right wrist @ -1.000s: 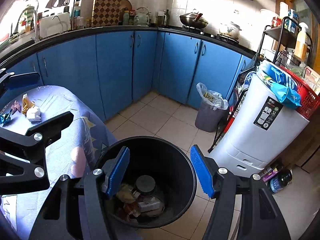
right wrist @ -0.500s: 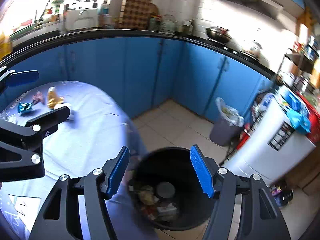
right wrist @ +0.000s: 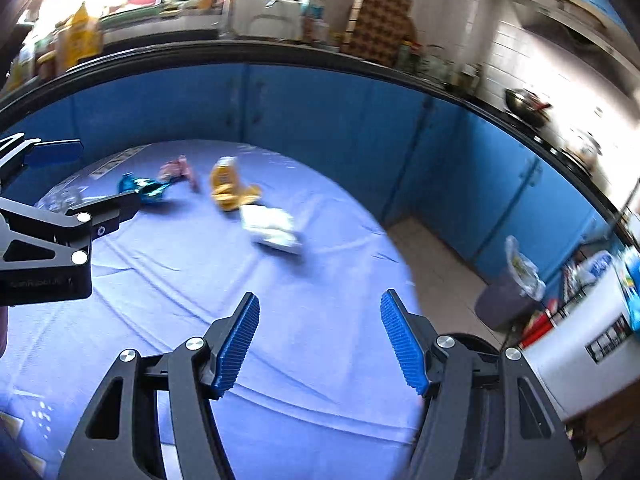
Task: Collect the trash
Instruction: 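Grasp the silver blister pack with the left gripper while the right grasps the white tissue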
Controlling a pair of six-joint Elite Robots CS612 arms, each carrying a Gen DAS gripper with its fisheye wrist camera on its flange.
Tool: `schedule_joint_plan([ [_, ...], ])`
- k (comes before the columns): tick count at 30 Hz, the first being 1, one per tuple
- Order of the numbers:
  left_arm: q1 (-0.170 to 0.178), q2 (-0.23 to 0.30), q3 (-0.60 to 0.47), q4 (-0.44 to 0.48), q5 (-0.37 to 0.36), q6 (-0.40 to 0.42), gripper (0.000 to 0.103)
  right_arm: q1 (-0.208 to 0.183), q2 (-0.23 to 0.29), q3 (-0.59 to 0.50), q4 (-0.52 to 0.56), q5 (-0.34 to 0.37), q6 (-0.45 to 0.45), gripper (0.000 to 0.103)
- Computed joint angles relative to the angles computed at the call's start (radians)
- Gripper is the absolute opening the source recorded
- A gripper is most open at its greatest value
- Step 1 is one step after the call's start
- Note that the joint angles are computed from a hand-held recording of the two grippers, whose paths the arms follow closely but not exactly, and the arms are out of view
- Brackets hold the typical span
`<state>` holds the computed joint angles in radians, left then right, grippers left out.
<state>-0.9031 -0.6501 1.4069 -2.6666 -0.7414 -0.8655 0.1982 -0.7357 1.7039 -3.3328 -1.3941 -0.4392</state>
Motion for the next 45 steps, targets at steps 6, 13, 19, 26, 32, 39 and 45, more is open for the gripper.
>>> schedule_joint_plan([
  [6,0.017,-0.053,0.112,0.075,-0.011,-0.133,0.095,0.042,0.013,-0.042,0.068,0.019,-0.031,0.062],
  [13,0.035,-0.092,0.213,0.097,-0.048,-0.255,0.095,0.081,0.03,-0.087,0.148,0.039,-0.049,0.062],
  [19,0.057,-0.107,0.274,0.062,-0.098,-0.337,0.095,0.117,0.056,-0.128,0.159,-0.002,-0.067,0.062],
  [26,0.087,-0.1,0.293,-0.022,-0.166,-0.323,0.095,0.112,0.096,-0.203,0.183,-0.107,-0.016,0.062],
  [32,0.109,-0.083,0.281,-0.065,-0.215,-0.321,0.089,0.089,0.12,-0.261,0.277,-0.102,0.047,0.073],
  [39,0.114,-0.071,0.262,-0.074,-0.199,-0.306,0.058,0.088,0.15,-0.305,0.316,-0.107,0.053,0.071],
  [45,0.113,-0.063,0.254,-0.099,-0.187,-0.297,0.048,0.091,0.161,-0.303,0.287,-0.131,0.027,0.025],
])
